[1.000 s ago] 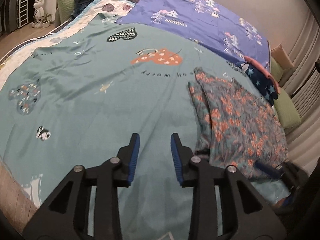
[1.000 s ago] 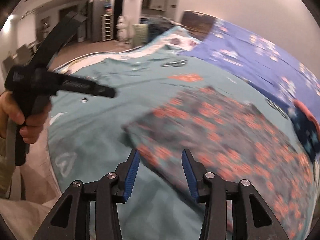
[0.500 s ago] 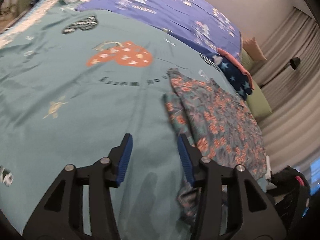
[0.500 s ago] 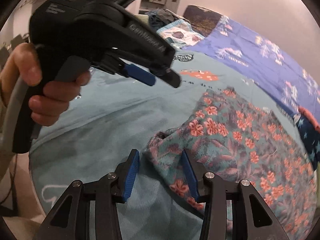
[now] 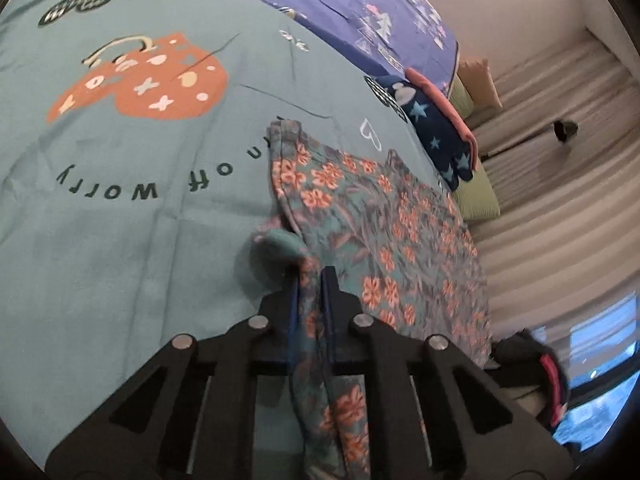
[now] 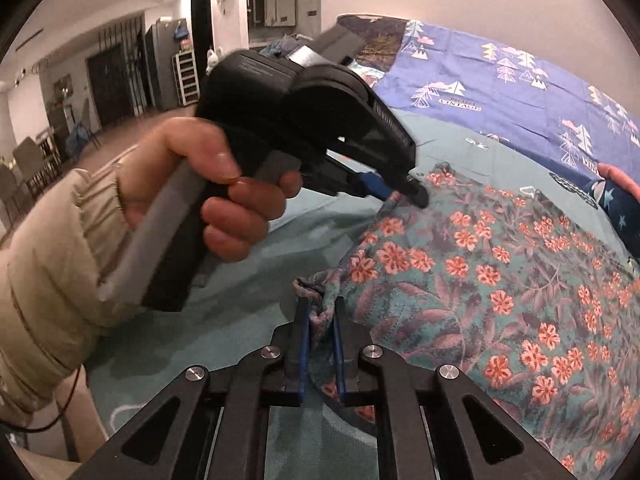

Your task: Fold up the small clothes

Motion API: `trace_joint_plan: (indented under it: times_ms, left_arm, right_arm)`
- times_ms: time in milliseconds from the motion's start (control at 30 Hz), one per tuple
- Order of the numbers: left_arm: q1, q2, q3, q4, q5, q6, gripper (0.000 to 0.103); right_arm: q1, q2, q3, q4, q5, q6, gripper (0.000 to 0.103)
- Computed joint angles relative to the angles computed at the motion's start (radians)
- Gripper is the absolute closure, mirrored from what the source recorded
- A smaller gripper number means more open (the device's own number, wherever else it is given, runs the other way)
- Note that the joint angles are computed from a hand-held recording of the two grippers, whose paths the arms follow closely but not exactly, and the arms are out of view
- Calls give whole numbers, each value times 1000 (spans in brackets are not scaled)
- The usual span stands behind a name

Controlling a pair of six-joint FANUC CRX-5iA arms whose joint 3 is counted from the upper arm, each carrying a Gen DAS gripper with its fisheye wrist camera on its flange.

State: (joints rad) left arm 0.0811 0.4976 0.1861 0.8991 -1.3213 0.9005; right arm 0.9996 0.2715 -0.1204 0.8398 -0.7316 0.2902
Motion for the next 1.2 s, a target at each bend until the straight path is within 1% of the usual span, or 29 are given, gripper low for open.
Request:
trace_joint_plan:
  times_ms: [133, 267, 400, 533, 667, 800, 900, 1000, 1133, 1200]
  left_arm:
    - [-3, -42, -28, 0, 42, -19, 94]
    - [-14, -70, -21, -8, 60, -12, 95]
    - [-39, -77, 22, -34, 64, 35, 95]
    - [-71, -92, 55, -65, 67, 70, 95]
    - [-123, -97, 104, -97, 74, 118, 95]
    - [-202, -88, 183, -154, 79, 171, 95]
    - [-268, -76, 237, -194, 85, 199, 95]
    - [-348, -42, 310, -231, 76, 225, 95]
    - [-455, 9, 406, -307, 60, 245, 95]
    - [-508, 32, 440, -341, 53, 239, 95]
  right_arm:
    - [-9, -36, -41, 46, 41, -60, 95]
    - [-27, -86, -99, 102, 92, -147, 95]
    - [-37, -157, -184, 219, 106, -294, 95]
    - [-59, -240, -272, 301, 120, -427, 95]
    - [-97, -330, -367, 383, 152, -574, 95]
    - [-136, -437, -481, 520, 160, -751, 95]
    - [-151, -518, -559, 592, 139, -850, 95]
    - [-158, -601, -632, 626, 100, -920, 96]
    - [-148, -714, -725, 626, 26, -982, 96]
    - [-116, -770, -769, 595, -38, -998, 96]
